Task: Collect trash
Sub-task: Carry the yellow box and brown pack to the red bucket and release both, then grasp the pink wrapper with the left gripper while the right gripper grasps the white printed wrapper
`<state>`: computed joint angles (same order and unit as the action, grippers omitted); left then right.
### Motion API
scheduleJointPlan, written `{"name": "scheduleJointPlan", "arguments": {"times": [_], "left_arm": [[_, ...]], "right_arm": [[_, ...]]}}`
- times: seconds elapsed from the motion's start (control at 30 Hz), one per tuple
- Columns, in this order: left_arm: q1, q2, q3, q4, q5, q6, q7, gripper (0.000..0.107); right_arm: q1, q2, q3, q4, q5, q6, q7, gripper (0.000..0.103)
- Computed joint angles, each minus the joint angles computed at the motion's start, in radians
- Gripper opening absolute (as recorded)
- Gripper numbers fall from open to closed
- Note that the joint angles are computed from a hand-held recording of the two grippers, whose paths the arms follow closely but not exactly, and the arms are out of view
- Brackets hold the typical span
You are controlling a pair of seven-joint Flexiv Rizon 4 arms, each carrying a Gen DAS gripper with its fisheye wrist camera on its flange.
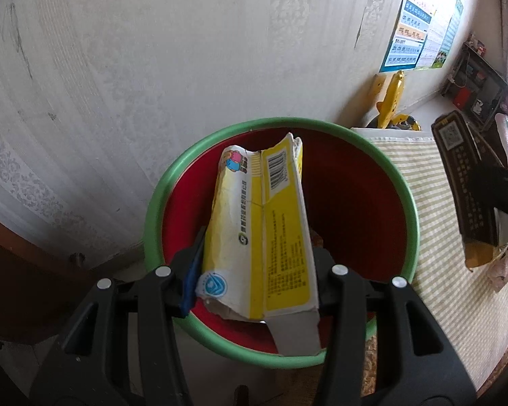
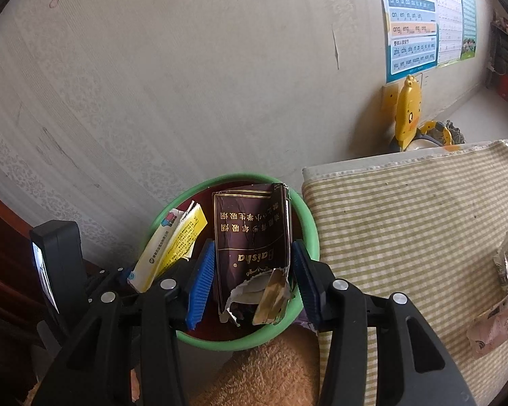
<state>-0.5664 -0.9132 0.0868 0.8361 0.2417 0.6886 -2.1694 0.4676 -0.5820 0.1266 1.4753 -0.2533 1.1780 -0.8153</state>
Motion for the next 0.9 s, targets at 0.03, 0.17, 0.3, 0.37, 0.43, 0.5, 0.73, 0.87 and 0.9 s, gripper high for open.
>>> {"name": "scheduleJointPlan", "arguments": {"times": [0.03,0.17,0.3,0.37,0.43,0.5,0.73,0.87,0.9], "left_arm": [[0.0,0.0,0.001,0.001,0.0,-0.002,-0.002,0.047],[-0.001,-0.01,0.006,-0.017,0.003,-0.024,-0.016,0.067],[-0.003,-0.007,0.004,-0.014,0.007,-0.026,-0.011,0.067],[0.0,-0.01,-0.001,-0.019,0.003,-0.028,-0.005,0.067],[0.0,-0.01,-0.004,-0.021,0.001,-0.026,0.002,0.067],[-0.003,-0.01,-0.004,-0.023,0.002,-0.025,0.007,0.067],[-0.016,-0.014,-0.002,-0.044,0.008,-0.025,0.025,0.067],[-0.027,-0.022,-0.003,-0.068,0.011,-0.031,0.037,0.067],[-0.031,-0.026,-0.004,-0.078,0.011,-0.034,0.043,0.067]], "right_arm": [[-0.005,-0.004,0.009,-0.005,0.008,0.004,-0.008,0.045],[-0.022,-0.025,0.041,-0.032,0.047,0.0,-0.05,0.056],[-0.021,-0.016,0.035,-0.015,0.062,0.008,-0.049,0.056],[-0.018,-0.001,0.022,0.01,0.061,0.021,-0.034,0.056],[-0.005,0.028,-0.015,0.061,0.038,0.039,0.006,0.057],[0.013,0.066,-0.071,0.134,-0.009,0.057,0.074,0.06],[0.029,0.211,-0.292,0.396,-0.297,0.017,0.42,0.066],[-0.061,0.22,-0.267,0.398,-0.296,-0.15,0.379,0.072],[-0.108,0.197,-0.223,0.36,-0.22,-0.219,0.289,0.076]]}}
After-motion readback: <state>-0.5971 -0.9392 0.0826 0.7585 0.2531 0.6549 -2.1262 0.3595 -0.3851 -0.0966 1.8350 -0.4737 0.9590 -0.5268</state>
